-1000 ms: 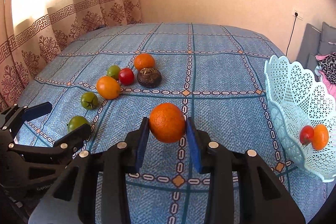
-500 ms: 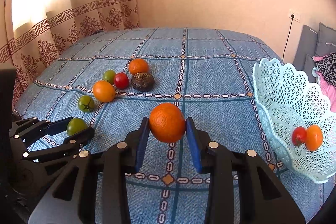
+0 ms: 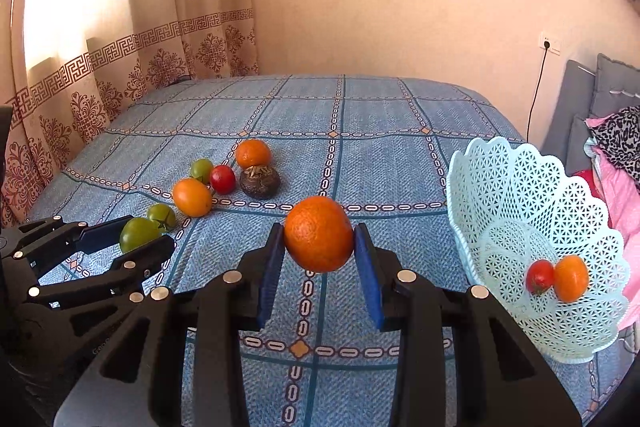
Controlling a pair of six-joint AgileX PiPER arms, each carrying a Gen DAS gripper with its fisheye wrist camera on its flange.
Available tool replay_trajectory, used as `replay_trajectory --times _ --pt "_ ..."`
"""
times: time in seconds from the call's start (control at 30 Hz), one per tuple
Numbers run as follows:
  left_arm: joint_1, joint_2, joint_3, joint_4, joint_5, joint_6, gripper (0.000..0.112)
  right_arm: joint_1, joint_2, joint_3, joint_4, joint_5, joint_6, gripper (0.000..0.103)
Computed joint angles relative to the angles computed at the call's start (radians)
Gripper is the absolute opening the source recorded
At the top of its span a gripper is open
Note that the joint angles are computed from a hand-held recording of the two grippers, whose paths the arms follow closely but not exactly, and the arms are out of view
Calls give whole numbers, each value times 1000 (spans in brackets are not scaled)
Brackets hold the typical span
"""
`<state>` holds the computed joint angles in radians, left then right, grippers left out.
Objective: Organize fruits
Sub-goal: 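Grasp the green tomato with the left gripper while the right gripper lifts the orange toward the basket, then lower the orange into the basket with the right gripper while the left gripper drops the green tomato in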
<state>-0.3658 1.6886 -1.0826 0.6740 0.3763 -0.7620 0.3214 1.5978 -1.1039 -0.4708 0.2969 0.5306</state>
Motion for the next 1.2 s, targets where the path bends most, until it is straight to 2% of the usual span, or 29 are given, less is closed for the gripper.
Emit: replay_trajectory --times 0.27,0.4,0.83,1.0,1.2 --pt "-70 -3 -72 37 43 -25 39 -56 -68 20 -83 0 77 37" --pt "-107 21 -129 30 64 -7 39 -91 -90 30 -183 13 165 37" --pt "-243 137 -345 -5 138 63 39 -278 -142 73 -161 4 118 37" --pt "-273 188 -430 -48 157 110 39 -310 -138 73 -222 12 170 37" --pt "-295 243 -515 -105 169 165 39 -347 -129 59 -193 13 148 37"
